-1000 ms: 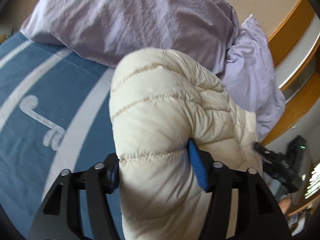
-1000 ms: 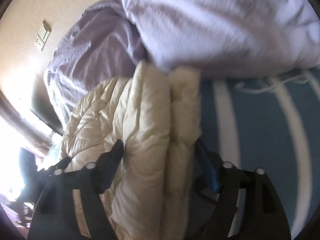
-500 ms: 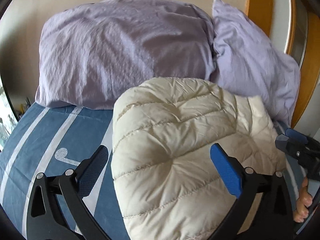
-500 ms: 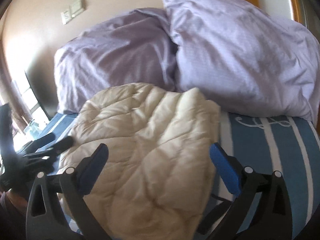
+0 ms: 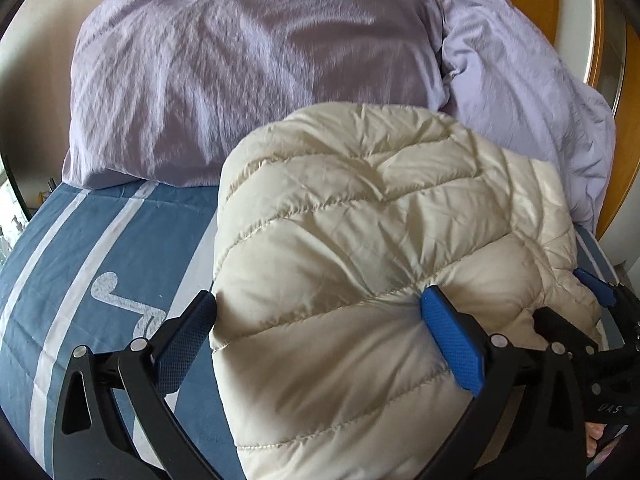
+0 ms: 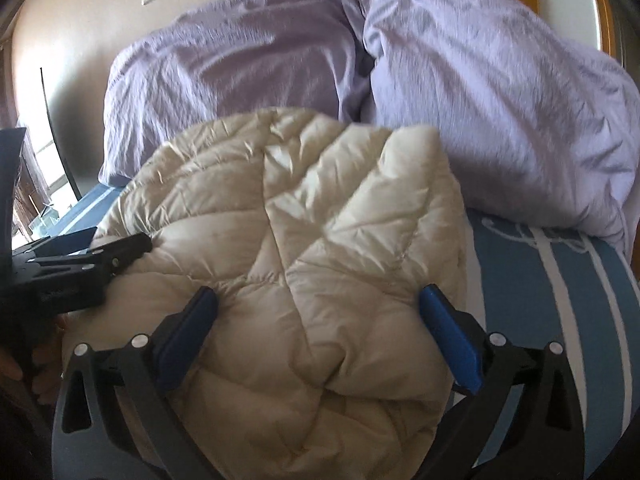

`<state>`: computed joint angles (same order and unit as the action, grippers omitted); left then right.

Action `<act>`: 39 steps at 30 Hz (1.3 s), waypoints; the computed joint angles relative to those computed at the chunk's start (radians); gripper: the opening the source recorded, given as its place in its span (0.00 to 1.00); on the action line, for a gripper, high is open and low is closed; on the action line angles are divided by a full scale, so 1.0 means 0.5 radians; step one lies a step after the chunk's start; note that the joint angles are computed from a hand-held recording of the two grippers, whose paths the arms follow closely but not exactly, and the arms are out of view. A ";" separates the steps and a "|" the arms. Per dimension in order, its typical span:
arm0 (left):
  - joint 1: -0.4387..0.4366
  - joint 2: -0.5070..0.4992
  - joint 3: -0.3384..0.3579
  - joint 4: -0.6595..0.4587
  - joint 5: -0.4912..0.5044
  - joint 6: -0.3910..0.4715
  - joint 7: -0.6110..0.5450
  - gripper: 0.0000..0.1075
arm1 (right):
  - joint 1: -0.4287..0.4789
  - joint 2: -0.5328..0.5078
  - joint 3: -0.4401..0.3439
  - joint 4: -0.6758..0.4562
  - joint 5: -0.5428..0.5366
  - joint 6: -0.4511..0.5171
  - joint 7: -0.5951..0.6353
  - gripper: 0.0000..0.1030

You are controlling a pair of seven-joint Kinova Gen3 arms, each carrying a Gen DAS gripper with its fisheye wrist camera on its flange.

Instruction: Fold large clothes

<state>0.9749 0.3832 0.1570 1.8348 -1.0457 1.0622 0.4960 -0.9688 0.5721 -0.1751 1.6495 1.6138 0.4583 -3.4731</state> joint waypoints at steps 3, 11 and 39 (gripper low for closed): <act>-0.020 0.033 0.002 -0.038 0.038 0.005 -0.082 0.94 | 0.010 0.027 0.023 -0.044 -0.164 -0.047 0.151 0.98; -0.041 0.057 -0.039 -0.030 0.084 -0.087 -0.132 0.94 | -0.039 0.062 0.161 -0.089 -0.418 -0.184 0.335 0.98; -0.028 -0.044 -0.045 0.051 0.153 -0.140 -0.107 0.94 | -0.239 -0.007 0.506 -0.114 -1.438 -0.298 1.119 0.98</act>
